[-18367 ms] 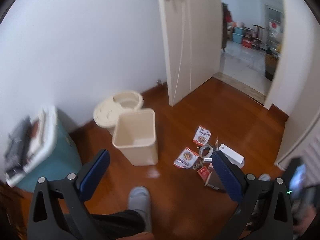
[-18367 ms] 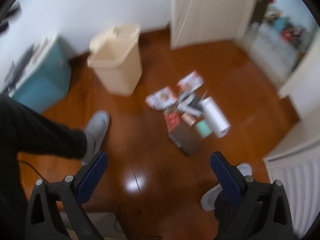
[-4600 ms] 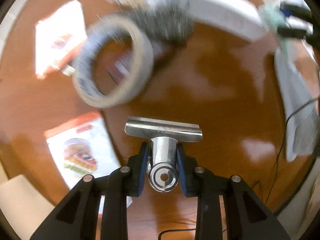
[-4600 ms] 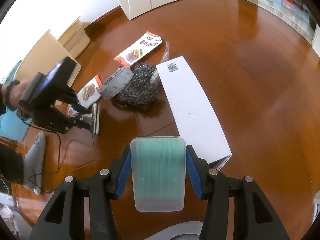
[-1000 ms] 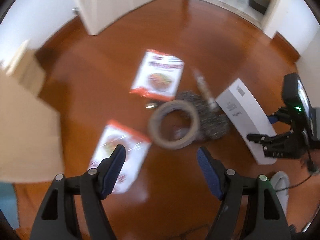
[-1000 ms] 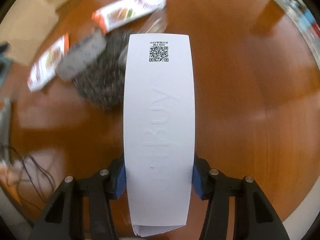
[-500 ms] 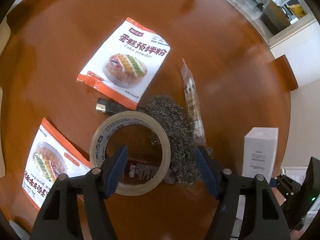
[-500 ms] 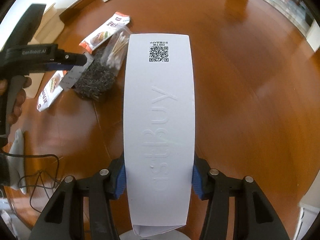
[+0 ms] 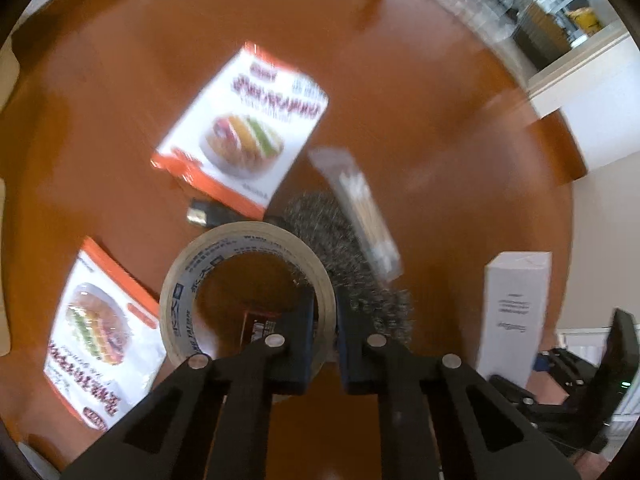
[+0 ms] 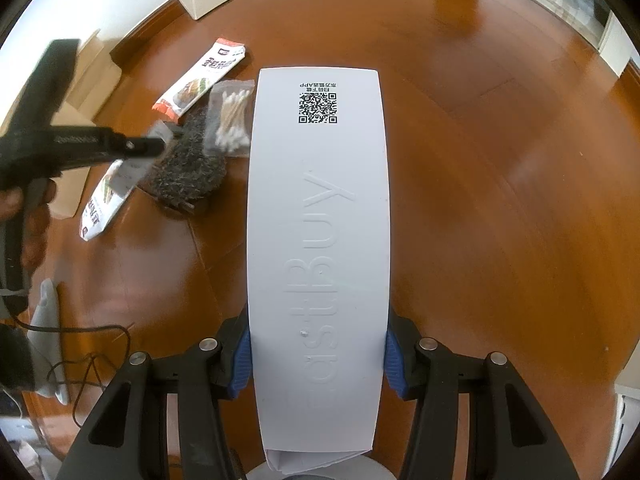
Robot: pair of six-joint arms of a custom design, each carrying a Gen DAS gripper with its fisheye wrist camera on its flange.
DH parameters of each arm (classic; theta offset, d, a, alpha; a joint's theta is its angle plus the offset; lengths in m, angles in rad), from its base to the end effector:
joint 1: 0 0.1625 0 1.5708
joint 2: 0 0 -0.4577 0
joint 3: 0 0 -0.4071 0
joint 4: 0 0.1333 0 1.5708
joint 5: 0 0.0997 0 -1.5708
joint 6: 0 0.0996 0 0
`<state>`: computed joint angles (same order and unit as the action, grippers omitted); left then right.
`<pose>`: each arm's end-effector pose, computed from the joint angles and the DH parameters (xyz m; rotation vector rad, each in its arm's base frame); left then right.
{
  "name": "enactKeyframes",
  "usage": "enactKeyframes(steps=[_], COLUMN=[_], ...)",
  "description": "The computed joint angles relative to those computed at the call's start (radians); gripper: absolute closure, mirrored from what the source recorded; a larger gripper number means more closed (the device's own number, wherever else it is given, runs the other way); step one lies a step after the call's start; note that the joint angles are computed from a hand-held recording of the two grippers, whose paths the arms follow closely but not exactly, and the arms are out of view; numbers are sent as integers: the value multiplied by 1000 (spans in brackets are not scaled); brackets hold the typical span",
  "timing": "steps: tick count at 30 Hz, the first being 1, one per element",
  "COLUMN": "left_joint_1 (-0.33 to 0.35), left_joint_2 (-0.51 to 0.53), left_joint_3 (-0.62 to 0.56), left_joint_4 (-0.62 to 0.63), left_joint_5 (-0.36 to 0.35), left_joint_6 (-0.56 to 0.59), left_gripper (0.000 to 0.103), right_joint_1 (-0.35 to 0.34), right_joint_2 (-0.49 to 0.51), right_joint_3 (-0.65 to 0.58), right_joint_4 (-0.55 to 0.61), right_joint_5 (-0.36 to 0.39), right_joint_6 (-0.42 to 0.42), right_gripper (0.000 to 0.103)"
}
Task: Collect trash
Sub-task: 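Grasp the white FastBuy box with right while left grasps the tape roll, then drop the tape roll with left while right drops the white box into the wastebasket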
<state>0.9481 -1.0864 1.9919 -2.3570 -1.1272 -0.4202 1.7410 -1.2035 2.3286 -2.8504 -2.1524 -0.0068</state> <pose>-0.1794 -0.5517 0.1461 0.3084 2.6766 -0.1631 0.1539 -0.4313 0.1555 0.1674 -2.5577 0.2603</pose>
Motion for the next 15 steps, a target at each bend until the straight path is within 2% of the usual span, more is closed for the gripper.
enactKeyframes(steps=[4, 7, 11, 12, 15], left_joint_1=[-36, -87, -147, -165, -182], left_joint_2=[-86, -168, -276, -311, -377], left_joint_3=[18, 15, -67, -101, -170], left_joint_4=[-6, 41, 166, 217, 334], left_joint_5=[1, 56, 216, 301, 463], left_joint_6=[-19, -29, -37, -40, -57], left_gripper=[93, 93, 93, 93, 93], right_joint_1=[13, 37, 105, 125, 201], right_joint_2=[-6, -12, -25, -25, -13], right_joint_3=[-3, -20, -85, -107, -197], right_joint_4=[0, 19, 93, 114, 184], right_joint_5=[0, -9, -36, -43, -64], right_joint_6=[11, 16, 38, 47, 77], right_gripper=[48, 48, 48, 48, 48])
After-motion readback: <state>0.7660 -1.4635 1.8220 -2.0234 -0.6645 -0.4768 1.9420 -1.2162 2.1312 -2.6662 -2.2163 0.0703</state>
